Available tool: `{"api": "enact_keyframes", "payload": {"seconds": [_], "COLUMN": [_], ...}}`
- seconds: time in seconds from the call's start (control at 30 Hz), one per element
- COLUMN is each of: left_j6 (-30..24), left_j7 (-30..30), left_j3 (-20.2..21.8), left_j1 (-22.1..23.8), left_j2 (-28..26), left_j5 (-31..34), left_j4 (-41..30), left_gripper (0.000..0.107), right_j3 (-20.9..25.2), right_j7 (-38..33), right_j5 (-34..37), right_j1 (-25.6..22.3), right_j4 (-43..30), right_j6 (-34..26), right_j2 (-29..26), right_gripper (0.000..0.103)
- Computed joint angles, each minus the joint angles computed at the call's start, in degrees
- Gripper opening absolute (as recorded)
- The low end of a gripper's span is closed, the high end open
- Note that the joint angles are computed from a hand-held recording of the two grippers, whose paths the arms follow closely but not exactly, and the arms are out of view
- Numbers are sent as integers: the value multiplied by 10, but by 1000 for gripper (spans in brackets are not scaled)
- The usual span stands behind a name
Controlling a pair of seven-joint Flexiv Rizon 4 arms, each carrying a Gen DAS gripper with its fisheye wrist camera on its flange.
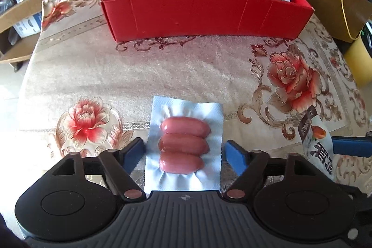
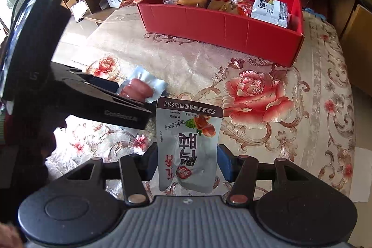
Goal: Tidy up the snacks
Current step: 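Carry the sausage pack and white bag over the red box with both tools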
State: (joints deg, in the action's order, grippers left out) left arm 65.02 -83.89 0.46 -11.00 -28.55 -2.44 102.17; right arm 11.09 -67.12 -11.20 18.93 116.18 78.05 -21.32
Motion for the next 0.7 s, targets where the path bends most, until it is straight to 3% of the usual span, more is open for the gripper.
{"api": "enact_keyframes", "payload": {"seconds": [0.1,0.23,0.7], "left_j6": [1,14,56], "left_j7": [-17,-13,15], "left_j3": [16,9,-35], "left_j1": [-16,-9,25], "left_j2": [-11,0,29], "left_j5": [24,22,-58], "left_j4": [-14,0,39], "left_gripper": [91,75,74], "right_j3": [-7,-18,-63], "right_j7": [8,23,94], "right_j5": [-5,-17,-76], "right_j1": [5,12,32], "right_j4": [2,8,27], "right_j6": [0,7,50], "right_j2": [1,4,11], "right_gripper": [51,51,51]}}
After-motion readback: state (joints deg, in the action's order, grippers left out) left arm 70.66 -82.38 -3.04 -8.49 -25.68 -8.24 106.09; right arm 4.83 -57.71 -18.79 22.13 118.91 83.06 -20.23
